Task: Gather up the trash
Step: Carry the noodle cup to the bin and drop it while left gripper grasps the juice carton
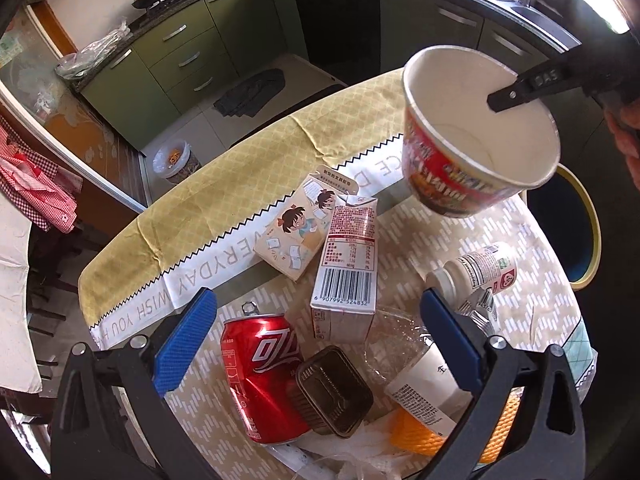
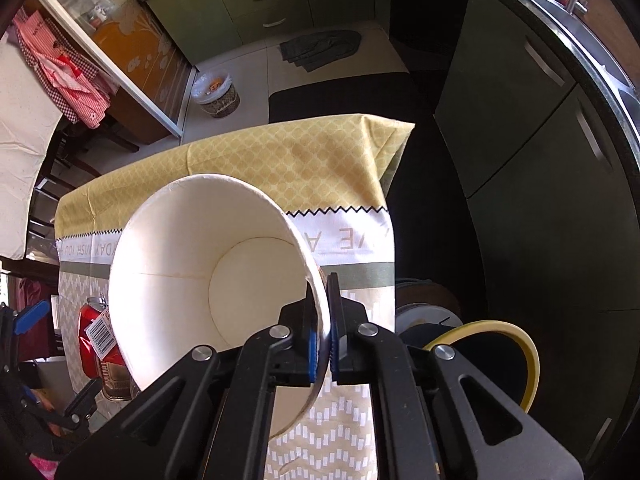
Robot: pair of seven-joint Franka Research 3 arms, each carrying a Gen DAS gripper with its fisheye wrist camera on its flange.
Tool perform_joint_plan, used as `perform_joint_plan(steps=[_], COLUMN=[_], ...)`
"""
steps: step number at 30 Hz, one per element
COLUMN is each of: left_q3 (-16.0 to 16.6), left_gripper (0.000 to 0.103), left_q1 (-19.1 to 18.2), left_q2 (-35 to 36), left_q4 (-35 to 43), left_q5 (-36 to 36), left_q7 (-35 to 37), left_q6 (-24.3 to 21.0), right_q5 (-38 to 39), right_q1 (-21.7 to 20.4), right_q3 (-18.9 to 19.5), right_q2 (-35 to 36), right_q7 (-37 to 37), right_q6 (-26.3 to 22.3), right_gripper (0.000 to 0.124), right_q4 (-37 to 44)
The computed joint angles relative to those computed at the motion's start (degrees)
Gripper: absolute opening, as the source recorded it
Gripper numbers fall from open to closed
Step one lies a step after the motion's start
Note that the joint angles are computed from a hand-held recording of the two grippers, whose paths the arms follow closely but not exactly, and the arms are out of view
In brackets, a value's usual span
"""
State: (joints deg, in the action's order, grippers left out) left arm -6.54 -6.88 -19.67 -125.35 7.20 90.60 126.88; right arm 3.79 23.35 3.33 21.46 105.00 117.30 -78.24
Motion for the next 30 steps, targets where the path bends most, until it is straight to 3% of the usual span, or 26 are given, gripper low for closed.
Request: perform_joint_plan(steps=[7, 10, 16, 18, 30], left_q3=[-0.4, -1.0, -1.3, -1.3, -1.6], left_gripper=[0.097, 0.092, 0.055, 0.038, 0.035], left_q1=[-0.1, 0.3, 1.2, 1.4, 0.9], left_q2=[7.1, 9.5, 14.1, 14.7, 10.7], left_q4=[6.2, 8.1, 12.3, 12.8, 11.2], left_q5=[-2.5, -1.5, -1.2, -2.3, -1.6], left_q7=[0.7, -0.5, -2.8, -2.8, -2.5], left_q6=[-5.3, -6.6, -11.8, -12.5, -10.5], right_q5=[1.7, 2.3, 4.7, 5.2, 8.6], right_q1=[-4.2, -6.4, -10.1, -11.0, -14.9], right_q3=[-1.3, -1.7, -2.1, -2.1, -3.2], right_q2=[-10.6, -15.2, -21.4, -22.7, -25.5], right_q7=[-0.4, -0.7, -3.3, -4.0, -5.9], right_q6=[4.5, 6.1, 8.4, 9.1, 14.9], right_gripper=[0.005, 0.005, 0.006, 0.006, 0.006], right_q4=[-13.1, -19.7, -30.2, -32.7, -44.9])
